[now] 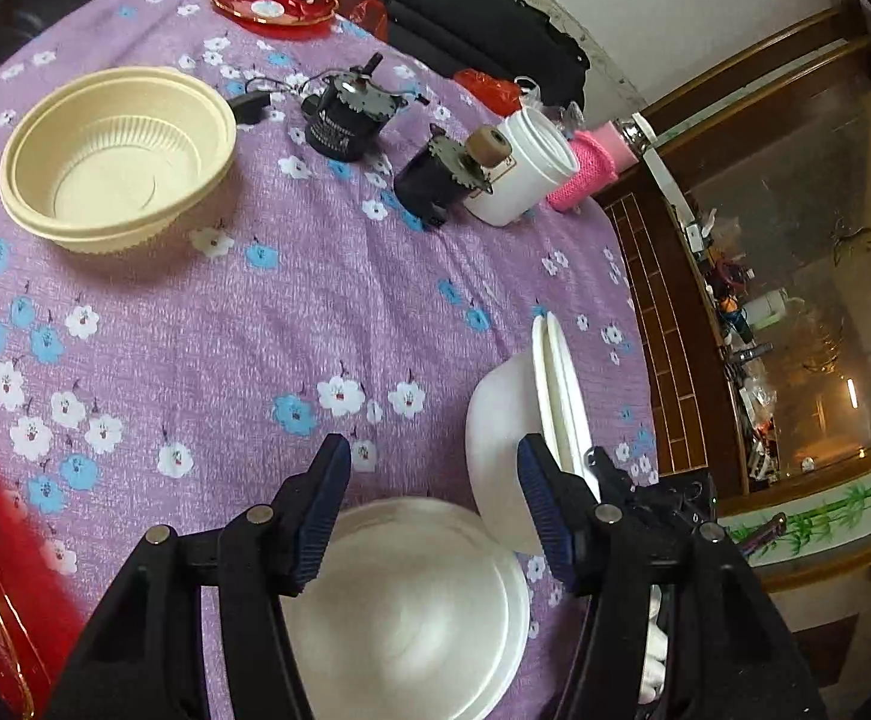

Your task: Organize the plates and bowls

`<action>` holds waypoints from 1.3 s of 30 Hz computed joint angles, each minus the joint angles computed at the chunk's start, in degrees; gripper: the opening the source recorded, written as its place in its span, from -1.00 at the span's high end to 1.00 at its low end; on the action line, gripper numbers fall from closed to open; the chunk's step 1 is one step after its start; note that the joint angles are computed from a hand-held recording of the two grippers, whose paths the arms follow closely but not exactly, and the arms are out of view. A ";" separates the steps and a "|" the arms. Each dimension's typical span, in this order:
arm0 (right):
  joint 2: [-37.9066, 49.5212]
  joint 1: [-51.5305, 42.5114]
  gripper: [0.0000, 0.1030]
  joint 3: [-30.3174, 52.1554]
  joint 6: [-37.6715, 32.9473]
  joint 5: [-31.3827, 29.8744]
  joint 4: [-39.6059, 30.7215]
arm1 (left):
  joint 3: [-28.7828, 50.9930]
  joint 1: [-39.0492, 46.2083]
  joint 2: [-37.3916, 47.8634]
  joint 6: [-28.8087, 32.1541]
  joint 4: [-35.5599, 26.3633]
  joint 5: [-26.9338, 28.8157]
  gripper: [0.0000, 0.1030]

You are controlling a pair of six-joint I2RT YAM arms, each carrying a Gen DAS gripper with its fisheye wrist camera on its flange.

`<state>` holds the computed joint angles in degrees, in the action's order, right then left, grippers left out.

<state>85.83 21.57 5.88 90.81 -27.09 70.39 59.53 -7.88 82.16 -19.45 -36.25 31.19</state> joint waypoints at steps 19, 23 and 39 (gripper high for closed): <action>-21.01 13.97 -0.15 20.67 -30.84 28.43 -67.22 | 4.58 -11.20 0.57 -0.80 0.85 -7.47 -0.09; -15.30 14.85 -0.15 21.95 -31.95 23.11 -64.20 | 7.34 -11.54 0.21 -0.36 -0.57 -8.79 -0.09; -24.57 12.60 -0.11 24.90 -32.35 42.95 -85.55 | 11.68 -20.46 5.41 0.93 -2.94 -16.56 -0.09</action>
<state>61.26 34.17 30.78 58.46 15.86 -15.16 71.21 -28.34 87.57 -18.52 -39.19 14.63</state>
